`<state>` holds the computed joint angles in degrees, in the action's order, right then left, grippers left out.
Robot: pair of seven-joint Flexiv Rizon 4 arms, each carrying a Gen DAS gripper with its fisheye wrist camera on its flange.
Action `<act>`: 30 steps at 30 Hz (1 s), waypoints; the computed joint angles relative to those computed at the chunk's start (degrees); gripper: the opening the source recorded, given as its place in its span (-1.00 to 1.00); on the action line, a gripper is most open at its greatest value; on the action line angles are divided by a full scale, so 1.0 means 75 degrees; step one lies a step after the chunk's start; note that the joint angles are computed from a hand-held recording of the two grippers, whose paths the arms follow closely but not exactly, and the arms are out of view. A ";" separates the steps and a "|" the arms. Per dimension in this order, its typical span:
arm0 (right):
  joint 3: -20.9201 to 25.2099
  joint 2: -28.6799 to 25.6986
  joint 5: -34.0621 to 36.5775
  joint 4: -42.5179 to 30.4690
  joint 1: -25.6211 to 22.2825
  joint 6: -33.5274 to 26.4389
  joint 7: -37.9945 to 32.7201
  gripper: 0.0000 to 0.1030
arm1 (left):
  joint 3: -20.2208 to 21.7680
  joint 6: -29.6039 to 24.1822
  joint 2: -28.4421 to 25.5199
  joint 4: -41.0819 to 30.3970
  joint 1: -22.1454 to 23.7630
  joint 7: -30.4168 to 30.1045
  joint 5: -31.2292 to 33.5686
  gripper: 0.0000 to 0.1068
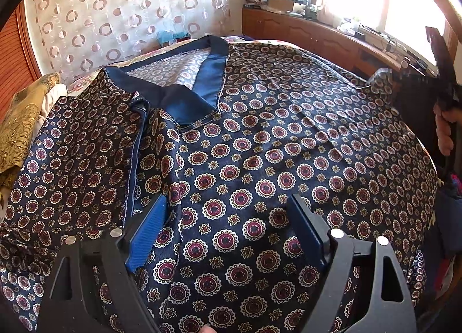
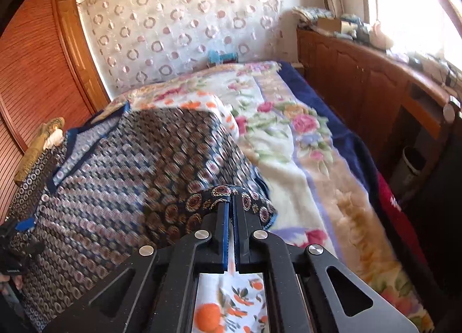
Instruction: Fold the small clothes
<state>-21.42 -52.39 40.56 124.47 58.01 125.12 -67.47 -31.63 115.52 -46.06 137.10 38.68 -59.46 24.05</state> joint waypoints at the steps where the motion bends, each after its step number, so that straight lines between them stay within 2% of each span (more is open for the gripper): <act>1: -0.0186 0.0046 0.0045 -0.0043 0.0206 -0.0006 -0.0097 -0.96 | 0.0018 0.0001 0.0021 0.0003 -0.0029 0.0002 -0.0005 0.58; 4: -0.0706 0.0152 0.0125 -0.0289 0.0842 -0.0025 -0.0508 -0.96 | -0.0091 -0.0213 0.0080 -0.0002 0.0060 0.0043 -0.0018 0.58; 7: -0.0793 0.0253 -0.0133 -0.0684 0.1112 -0.0060 -0.0984 -0.96 | -0.0416 -0.0576 0.0108 0.0002 0.0329 0.0141 -0.0121 0.58; 9: -0.0452 0.0348 -0.0556 -0.0949 0.0980 -0.0061 -0.1255 -0.96 | -0.0658 -0.0717 0.0066 0.0050 0.0576 0.0218 -0.0218 0.58; 12: 0.0421 0.0451 -0.1199 -0.1180 0.0419 -0.0109 -0.1450 -0.96 | -0.1217 -0.0989 -0.0096 0.0181 0.1247 0.0488 -0.0260 0.58; 18: 0.0498 0.0280 -0.1321 -0.1047 0.0503 -0.0888 -0.1368 -0.95 | -0.1391 -0.1048 0.0026 0.0343 0.1546 0.0834 -0.0506 0.58; 19: 0.0442 0.0262 -0.1340 -0.0939 0.0551 -0.0959 -0.1264 -0.92 | -0.1392 -0.1032 0.0031 0.0358 0.1550 0.0861 -0.0541 0.58; 21: 0.0188 0.0252 -0.1357 -0.0789 0.0726 -0.1184 -0.1039 -0.68 | -0.1396 -0.1017 0.0030 0.0358 0.1540 0.0861 -0.0627 0.58; 24: 0.0243 0.0325 -0.1436 -0.0360 0.0834 -0.0963 -0.0720 -0.40 | -0.1271 -0.1006 0.0094 0.0331 0.1359 0.0827 -0.0738 0.58; 26: 0.0050 0.0384 -0.1404 -0.0148 0.1070 -0.1040 -0.0564 -0.23 | -0.1127 -0.1034 0.0116 0.0278 0.1153 0.0829 -0.0790 0.58; 29: -0.0013 0.0455 -0.1236 0.0265 0.1253 -0.0719 -0.0344 -0.21 | -0.0571 -0.0472 0.0171 0.0269 0.0489 0.1041 -0.0973 0.58; 30: -0.0144 0.0484 -0.1071 0.0356 0.1400 -0.0707 -0.0265 -0.20 | -0.0463 -0.0489 0.0162 0.0177 0.0452 0.0795 -0.0686 0.58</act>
<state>-22.50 -48.76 32.53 127.14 68.51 119.82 -69.46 -35.10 111.86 -44.84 138.42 42.06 -53.49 18.90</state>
